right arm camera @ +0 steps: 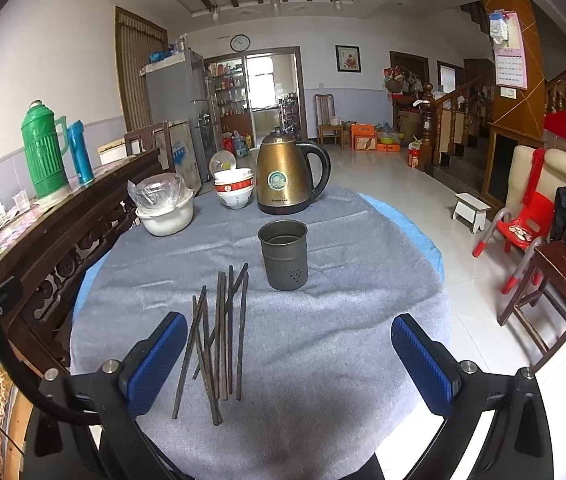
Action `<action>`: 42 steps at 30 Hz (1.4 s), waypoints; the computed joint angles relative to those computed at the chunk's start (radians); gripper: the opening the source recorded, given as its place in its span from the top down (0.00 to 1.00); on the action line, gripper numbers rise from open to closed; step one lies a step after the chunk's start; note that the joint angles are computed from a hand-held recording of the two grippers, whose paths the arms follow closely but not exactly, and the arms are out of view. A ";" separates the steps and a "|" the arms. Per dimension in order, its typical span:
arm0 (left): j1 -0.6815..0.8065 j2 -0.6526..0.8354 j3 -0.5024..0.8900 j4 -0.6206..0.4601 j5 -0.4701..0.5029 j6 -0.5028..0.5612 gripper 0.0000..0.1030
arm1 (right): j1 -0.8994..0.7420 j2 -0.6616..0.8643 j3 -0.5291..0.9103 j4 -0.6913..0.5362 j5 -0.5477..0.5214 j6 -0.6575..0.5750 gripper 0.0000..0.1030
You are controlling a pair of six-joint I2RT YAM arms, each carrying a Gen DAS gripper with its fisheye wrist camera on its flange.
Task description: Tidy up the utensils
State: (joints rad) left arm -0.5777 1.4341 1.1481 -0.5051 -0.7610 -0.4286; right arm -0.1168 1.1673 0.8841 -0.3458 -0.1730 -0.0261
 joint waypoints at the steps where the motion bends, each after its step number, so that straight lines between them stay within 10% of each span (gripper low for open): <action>1: 0.012 0.014 0.002 0.005 0.022 0.001 0.00 | 0.003 0.022 0.012 0.001 0.000 0.000 0.00; 6: 0.122 0.121 0.027 0.020 0.232 0.007 0.00 | 0.010 0.205 0.101 0.001 -0.063 0.002 0.01; 17: 0.280 0.453 0.155 0.074 0.627 0.024 0.16 | 0.030 0.655 0.330 -0.011 -0.185 0.029 0.62; 25: 0.341 0.742 0.460 -0.015 0.861 0.042 0.48 | 0.062 0.904 0.585 -0.082 -0.224 -0.006 0.67; 42: 0.371 1.239 1.307 -0.411 0.968 0.120 0.55 | 0.130 1.274 1.084 -0.374 -0.165 -0.003 0.68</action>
State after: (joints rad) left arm -0.2064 2.6731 2.4546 -0.9157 0.2065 -0.3082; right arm 0.0133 2.4413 1.9685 -0.7195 -0.3383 -0.0295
